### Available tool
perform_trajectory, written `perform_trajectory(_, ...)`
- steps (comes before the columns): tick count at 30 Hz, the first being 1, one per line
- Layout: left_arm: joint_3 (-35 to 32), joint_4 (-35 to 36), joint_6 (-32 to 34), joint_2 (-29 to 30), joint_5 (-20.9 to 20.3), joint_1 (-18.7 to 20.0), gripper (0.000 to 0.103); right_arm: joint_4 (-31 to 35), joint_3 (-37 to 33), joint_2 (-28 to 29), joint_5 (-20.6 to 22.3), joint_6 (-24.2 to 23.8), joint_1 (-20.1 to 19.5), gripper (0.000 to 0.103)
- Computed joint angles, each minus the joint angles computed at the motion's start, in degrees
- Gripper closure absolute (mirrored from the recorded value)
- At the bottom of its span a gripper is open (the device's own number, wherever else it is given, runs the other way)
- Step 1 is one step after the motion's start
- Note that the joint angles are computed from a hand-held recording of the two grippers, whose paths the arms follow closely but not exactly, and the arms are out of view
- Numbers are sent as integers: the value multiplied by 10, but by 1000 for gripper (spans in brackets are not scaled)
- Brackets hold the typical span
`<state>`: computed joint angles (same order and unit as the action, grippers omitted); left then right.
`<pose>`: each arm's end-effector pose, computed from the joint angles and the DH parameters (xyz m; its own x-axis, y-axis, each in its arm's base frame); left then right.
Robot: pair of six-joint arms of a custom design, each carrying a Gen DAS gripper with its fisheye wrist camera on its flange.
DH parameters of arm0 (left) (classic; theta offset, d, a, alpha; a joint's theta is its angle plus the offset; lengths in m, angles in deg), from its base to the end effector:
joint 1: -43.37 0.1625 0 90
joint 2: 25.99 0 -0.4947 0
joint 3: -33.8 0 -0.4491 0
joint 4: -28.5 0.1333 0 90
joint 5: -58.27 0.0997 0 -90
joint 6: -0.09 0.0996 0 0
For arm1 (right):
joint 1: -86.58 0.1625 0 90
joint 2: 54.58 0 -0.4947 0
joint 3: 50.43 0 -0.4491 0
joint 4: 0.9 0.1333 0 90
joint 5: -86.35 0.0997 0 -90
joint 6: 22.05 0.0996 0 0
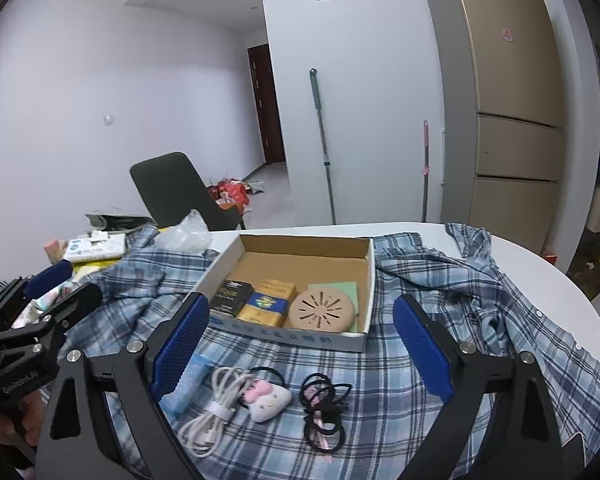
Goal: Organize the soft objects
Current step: 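Grasp the light blue wrapped packet on the shirt with the left tool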
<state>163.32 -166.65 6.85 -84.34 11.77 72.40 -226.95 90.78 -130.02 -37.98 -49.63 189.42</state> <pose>-0.3633 -0.4325 0.1544 -0.5983 0.4918 -0.6326 0.8010 0.3469 -0.4878 0.1685 -0.3921 0.2979 -0.7835 0.1438 0.6045 -0.4939 0.4463 -0.7463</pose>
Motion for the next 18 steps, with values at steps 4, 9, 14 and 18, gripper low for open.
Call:
perform_trajectory(4, -10, 67, -54, -2, -30, 26, 71, 0, 1, 13, 9, -2, -23, 15)
perform_trajectory(9, -28, 159, -89, 0, -80, 60, 89, 39, 5, 10, 25, 9, -41, 19)
perform_trajectory(14, -40, 217, -93, 12, -101, 71, 95, 39, 9, 12, 26, 11, -44, 19)
perform_trajectory(18, -61, 316, -124, 21, -120, 91, 95, 53, 9, 10, 26, 15, -50, 19)
